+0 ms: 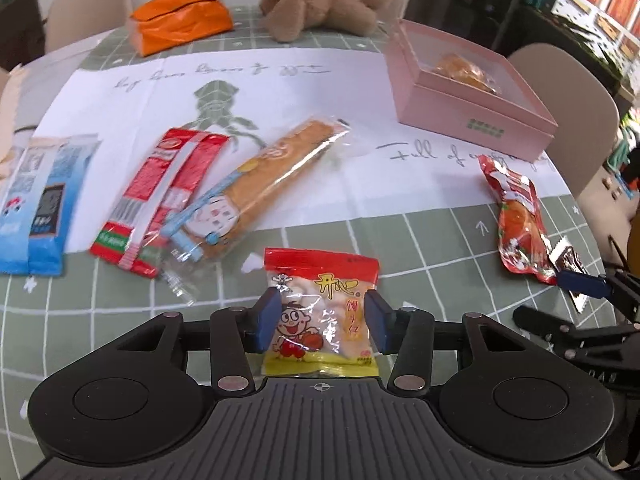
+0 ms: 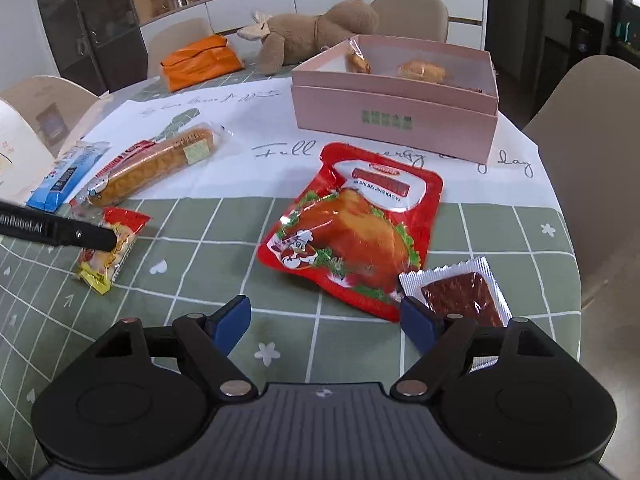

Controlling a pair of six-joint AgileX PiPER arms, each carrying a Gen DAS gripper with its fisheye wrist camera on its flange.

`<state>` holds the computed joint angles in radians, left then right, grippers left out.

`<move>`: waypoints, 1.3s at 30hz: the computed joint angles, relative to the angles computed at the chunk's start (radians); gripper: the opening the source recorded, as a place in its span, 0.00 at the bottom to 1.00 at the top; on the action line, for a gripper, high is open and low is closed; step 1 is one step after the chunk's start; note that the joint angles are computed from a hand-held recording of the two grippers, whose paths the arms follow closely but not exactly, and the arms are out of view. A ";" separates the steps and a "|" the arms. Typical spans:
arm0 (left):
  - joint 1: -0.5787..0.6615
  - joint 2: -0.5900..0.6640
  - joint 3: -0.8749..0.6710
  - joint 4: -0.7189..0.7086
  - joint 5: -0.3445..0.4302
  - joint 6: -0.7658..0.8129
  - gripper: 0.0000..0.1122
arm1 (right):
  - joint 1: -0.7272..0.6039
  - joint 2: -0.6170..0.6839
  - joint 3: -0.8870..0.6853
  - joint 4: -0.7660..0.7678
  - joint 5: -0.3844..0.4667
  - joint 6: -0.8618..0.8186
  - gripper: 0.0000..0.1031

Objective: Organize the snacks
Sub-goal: 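Grasp the silver jerky packet with the right tool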

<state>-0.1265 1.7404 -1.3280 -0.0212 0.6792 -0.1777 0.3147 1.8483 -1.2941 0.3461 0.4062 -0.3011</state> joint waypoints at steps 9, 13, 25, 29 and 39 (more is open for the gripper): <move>-0.019 0.059 -0.043 0.026 0.007 0.024 0.56 | 0.055 -0.031 0.047 -0.121 -0.062 0.019 0.80; -0.076 0.068 -0.032 0.085 -0.002 0.090 0.67 | 0.056 -0.020 0.040 -0.159 -0.051 0.073 0.80; -0.077 0.069 -0.038 -0.041 -0.009 0.105 0.65 | -0.006 -0.059 0.089 -0.150 -0.116 0.047 0.80; -0.092 0.064 -0.033 -0.100 -0.022 0.137 0.54 | -0.061 -0.035 0.070 -0.222 -0.133 0.164 0.80; -0.094 0.045 0.007 -0.109 -0.064 0.140 0.54 | -0.075 -0.028 0.057 0.109 -0.012 -0.212 0.69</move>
